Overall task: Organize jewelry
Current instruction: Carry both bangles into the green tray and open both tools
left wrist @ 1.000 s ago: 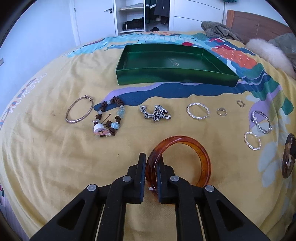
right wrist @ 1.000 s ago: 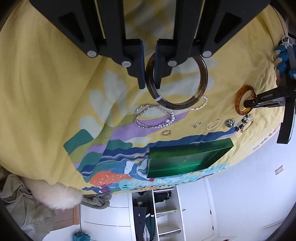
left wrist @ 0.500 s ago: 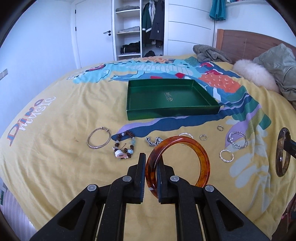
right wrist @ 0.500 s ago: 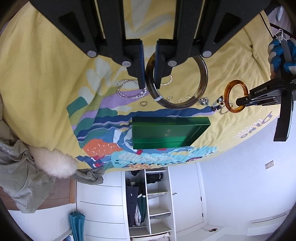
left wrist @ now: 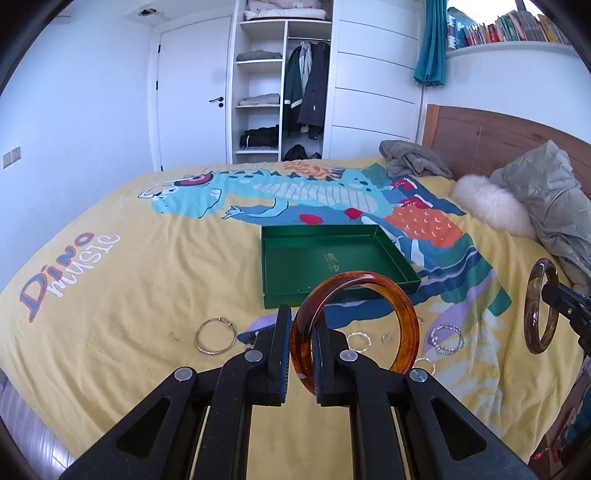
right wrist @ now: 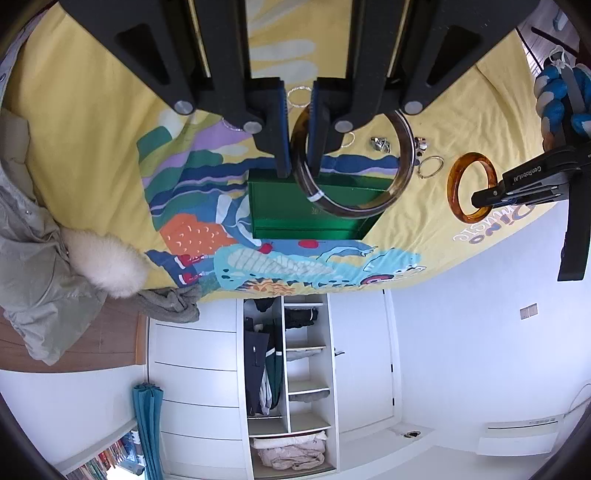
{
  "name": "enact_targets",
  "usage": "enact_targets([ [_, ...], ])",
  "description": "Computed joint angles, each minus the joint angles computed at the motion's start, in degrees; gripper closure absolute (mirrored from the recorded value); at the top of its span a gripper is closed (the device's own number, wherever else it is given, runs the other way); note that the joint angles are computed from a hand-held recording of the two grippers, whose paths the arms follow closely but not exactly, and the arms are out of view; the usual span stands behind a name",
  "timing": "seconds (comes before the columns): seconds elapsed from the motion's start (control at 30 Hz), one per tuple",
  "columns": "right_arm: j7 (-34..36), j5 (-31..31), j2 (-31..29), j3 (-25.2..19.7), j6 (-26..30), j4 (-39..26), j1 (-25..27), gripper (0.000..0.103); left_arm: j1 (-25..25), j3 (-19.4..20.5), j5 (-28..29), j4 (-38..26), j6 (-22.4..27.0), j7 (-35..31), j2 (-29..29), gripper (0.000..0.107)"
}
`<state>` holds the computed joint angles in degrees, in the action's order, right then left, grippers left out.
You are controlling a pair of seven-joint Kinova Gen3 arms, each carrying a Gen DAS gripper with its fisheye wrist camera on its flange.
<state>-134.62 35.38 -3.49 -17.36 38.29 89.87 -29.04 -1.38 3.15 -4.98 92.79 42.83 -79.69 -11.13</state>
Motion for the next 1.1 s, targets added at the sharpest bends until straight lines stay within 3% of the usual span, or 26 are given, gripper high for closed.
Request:
enact_targets([
  [0.3, 2.8, 1.3, 3.3, 1.4, 1.7, -8.1, -1.4, 0.095, -0.3, -1.3, 1.8, -6.3, 0.0, -1.5, 2.4, 0.097],
  [0.57, 7.4, -0.7, 9.9, 6.2, 2.7, -17.5, -3.4, 0.095, -0.4, -1.4, 1.1, -13.6, 0.2, -0.9, 8.9, 0.097],
  [0.77, 12.6, -5.8, 18.7, 10.4, 4.4, -27.1, -4.3, 0.095, 0.5, -2.0, -0.6, -19.5, 1.0, 0.3, 17.3, 0.097],
  [1.1, 22.5, -18.4, 38.9, 14.2, 11.2, -47.7, -2.4, 0.095, 2.1, -3.5, -0.8, -29.9, 3.8, 0.5, 33.5, 0.097],
])
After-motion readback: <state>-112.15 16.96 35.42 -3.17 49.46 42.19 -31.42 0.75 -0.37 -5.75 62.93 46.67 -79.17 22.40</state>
